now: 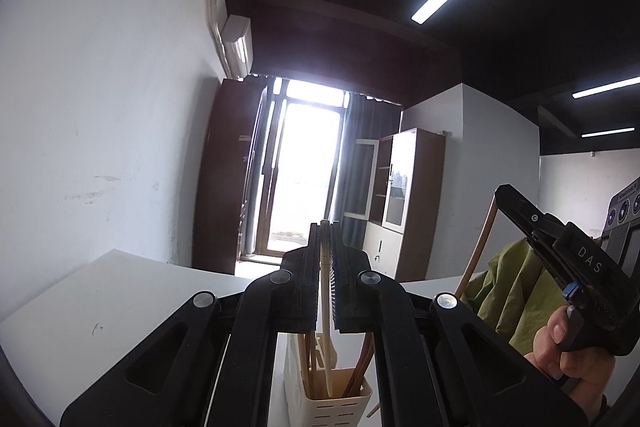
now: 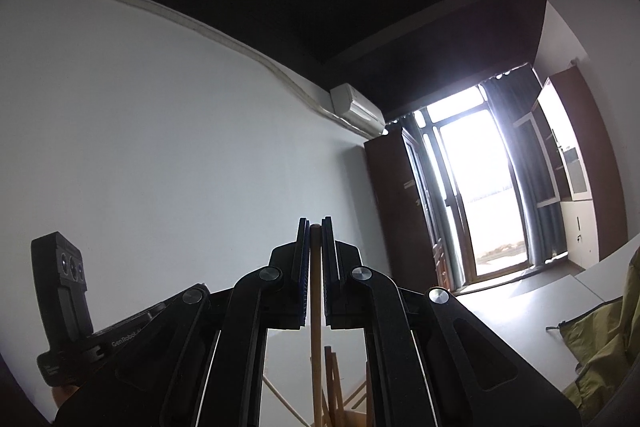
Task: Organize utensils
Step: 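Lift both held bamboo chopsticks upright and lower them into the white holder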
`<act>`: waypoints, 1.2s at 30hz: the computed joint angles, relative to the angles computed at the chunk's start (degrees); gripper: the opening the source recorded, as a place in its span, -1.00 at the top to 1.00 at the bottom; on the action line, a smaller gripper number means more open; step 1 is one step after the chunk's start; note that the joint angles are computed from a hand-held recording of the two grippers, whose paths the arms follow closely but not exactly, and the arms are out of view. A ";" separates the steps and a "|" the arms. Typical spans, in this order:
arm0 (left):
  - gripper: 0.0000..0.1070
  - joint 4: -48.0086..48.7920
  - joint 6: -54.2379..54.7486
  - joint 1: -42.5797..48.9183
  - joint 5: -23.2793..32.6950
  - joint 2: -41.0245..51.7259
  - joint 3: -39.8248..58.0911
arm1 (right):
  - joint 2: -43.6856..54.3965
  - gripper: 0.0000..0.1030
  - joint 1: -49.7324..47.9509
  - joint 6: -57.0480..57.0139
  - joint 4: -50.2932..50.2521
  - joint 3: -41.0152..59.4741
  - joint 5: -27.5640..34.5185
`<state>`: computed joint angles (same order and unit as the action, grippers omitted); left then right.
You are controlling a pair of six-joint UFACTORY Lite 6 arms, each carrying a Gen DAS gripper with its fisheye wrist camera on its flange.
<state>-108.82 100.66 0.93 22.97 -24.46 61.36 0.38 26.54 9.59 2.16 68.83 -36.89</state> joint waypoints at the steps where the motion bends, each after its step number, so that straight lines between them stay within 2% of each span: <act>1: 0.93 -1.28 1.22 -0.20 -0.17 0.12 -0.01 | -0.56 0.88 0.47 -0.99 0.70 -0.98 -2.01; 9: 0.93 -12.66 14.03 -4.05 -2.64 0.90 -1.72 | 3.40 0.88 0.44 -3.90 1.25 2.49 -3.24; 15: 0.93 -14.82 16.28 -6.67 -6.89 6.81 1.57 | 7.79 0.88 -0.54 -4.22 1.55 5.47 -2.80; 20: 0.93 -6.26 7.45 -6.70 -7.94 11.62 4.33 | 11.21 0.88 -1.05 -6.63 3.30 7.67 -1.65; 22: 0.93 -6.13 7.37 -6.91 -8.47 12.73 4.66 | 12.46 0.88 -1.28 -6.42 3.28 8.61 -0.45; 27: 0.93 3.39 -1.30 -8.01 -10.00 15.53 6.42 | 13.48 0.88 -1.21 -6.38 3.99 9.01 1.97; 29: 0.93 4.21 -1.82 -8.43 -10.59 16.33 6.78 | 13.32 0.88 -0.78 -7.77 5.13 8.64 2.55; 33: 0.93 14.03 -11.26 -9.13 -11.60 19.13 9.83 | 13.08 0.88 -0.69 -8.02 5.51 8.54 4.53; 36: 0.93 14.69 -11.42 -9.73 -12.59 19.45 9.56 | 12.97 0.87 -0.11 -9.21 6.83 7.97 5.30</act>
